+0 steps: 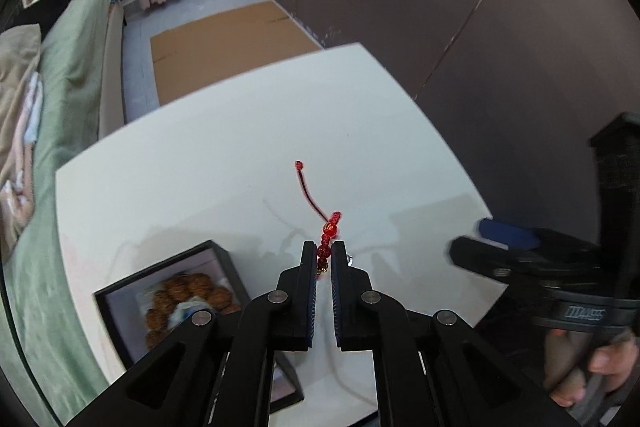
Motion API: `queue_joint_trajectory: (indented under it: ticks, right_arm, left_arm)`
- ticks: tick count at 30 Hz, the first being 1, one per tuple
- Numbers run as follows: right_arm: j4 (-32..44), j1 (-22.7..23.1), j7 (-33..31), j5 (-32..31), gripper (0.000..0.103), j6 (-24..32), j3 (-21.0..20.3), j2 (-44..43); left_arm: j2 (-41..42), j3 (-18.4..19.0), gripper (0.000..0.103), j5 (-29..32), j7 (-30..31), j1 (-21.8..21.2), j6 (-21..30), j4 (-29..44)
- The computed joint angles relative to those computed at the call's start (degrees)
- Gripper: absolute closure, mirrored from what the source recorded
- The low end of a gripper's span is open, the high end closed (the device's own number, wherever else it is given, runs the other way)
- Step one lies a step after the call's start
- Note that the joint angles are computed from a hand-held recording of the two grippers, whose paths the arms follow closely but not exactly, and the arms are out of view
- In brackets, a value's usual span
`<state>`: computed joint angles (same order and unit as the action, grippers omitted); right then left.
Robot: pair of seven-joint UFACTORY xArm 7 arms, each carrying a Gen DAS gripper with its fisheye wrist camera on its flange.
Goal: Organize jewelry
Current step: 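Lower red bracelet into box with left tool while right tool picks up silver ring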
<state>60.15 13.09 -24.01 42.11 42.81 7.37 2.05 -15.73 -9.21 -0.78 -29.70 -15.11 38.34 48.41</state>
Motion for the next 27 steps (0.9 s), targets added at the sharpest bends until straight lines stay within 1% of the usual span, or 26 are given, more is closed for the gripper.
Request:
queue_joint_trajectory:
  ticks: [1, 4, 6, 10, 14, 16, 20, 24, 26, 27]
  right_arm:
    - [0.31, 0.23, -0.15, -0.06, 0.044, 0.33, 0.25, 0.39]
    - [1.29, 0.89, 0.56, -1.36, 0.055, 0.9, 0.92, 1.86]
    - [1.74, 1.39, 1.8, -2.79, 0.057, 0.76, 1.38, 2.63]
    - [2.7, 2.13, 2.77, -4.3, 0.065, 0.29, 2.25, 3.97]
    - [3.0, 3.54, 4.7, -8.12, 0.066, -1.54, 3.06, 4.65]
    - [3.38, 4.27, 5.92, -10.47, 0.069, -2.26, 3.38, 5.26]
    - [4.11, 5.46, 8.41, -14.94, 0.071, -3.54, 3.86, 6.34]
    - [4.55, 7.21, 13.25, -22.08, 0.073, -5.88, 3.8, 7.36]
    - [4.8, 7.53, 14.93, -24.22, 0.073, -6.12, 3.88, 7.81]
    - [4.98, 7.7, 15.49, -25.21, 0.075, -6.01, 3.97, 8.06]
  left_arm:
    - [-1.23, 0.08, 0.097, -0.09, 0.0, -0.03, 0.0, -0.55]
    - [-4.97, 0.15, 0.097, 0.01, -0.14, 0.16, 0.1, -2.69]
    - [-6.98, 0.49, 0.097, -0.11, 0.03, 0.55, 0.18, -3.88]
    - [-10.22, 1.81, 0.097, -0.97, 1.41, 1.42, -0.01, -5.75]
    - [-14.03, 2.18, 0.097, -1.34, 2.24, 2.46, 0.8, -7.42]
    - [-15.78, 2.11, 0.097, -1.25, 2.19, 3.06, 1.3, -8.18]
    - [-18.53, 2.51, 0.097, -1.41, 2.93, 3.75, 2.13, -9.57]
    - [-20.79, 2.57, 0.097, -1.57, 3.29, 4.33, 3.15, -11.0]
    - [-21.62, 2.51, 0.097, -1.55, 3.15, 4.76, 3.5, -11.54]
    - [-22.26, 2.61, 0.097, -1.57, 3.21, 4.89, 3.76, -11.96]
